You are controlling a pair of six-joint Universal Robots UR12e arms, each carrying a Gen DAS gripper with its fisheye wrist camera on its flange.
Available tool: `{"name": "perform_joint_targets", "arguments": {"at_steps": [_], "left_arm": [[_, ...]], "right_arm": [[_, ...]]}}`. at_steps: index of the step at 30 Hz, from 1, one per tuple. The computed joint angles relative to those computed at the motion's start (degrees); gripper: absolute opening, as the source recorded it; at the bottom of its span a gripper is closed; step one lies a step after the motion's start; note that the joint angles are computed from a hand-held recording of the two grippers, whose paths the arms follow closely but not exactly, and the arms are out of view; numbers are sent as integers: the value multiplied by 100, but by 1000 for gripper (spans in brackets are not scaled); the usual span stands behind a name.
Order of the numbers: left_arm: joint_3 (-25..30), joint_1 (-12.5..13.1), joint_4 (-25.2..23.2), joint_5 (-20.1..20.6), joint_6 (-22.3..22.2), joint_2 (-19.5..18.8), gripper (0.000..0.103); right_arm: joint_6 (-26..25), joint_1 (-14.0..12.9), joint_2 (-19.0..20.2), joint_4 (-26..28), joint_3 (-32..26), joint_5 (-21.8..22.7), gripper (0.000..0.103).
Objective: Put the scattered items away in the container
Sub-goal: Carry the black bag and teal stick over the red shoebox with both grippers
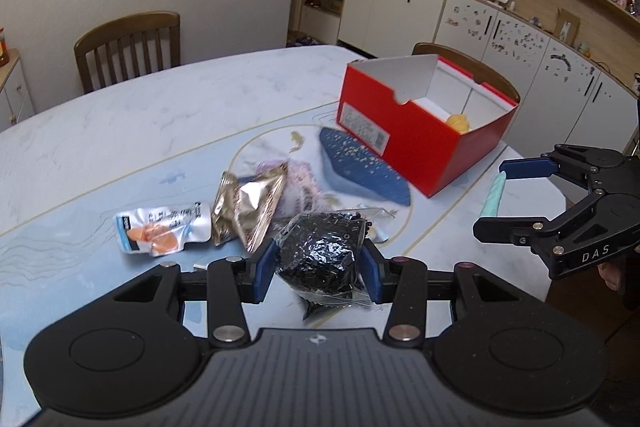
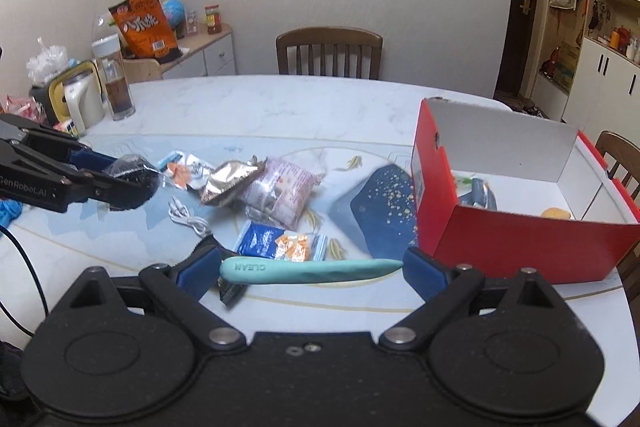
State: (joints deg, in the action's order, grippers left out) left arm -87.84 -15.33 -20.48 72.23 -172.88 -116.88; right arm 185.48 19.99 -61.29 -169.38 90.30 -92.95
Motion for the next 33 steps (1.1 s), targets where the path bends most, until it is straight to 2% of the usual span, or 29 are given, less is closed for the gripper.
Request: {"name": "perform_joint_targets", "arguments": {"at_steps": [16,25,33], "left_arm": [[371,-149,227,-242,76,-122,43],[821,-350,89,-163,91,-394,43],[1429,-590,-103,-18,95,-778,43]], "right_arm": [[78,-144,-207,-184,46,-131,97],[19,-372,-278,-241,110,-19,97],[-124,-693,-325,-195,164,226,97]]}}
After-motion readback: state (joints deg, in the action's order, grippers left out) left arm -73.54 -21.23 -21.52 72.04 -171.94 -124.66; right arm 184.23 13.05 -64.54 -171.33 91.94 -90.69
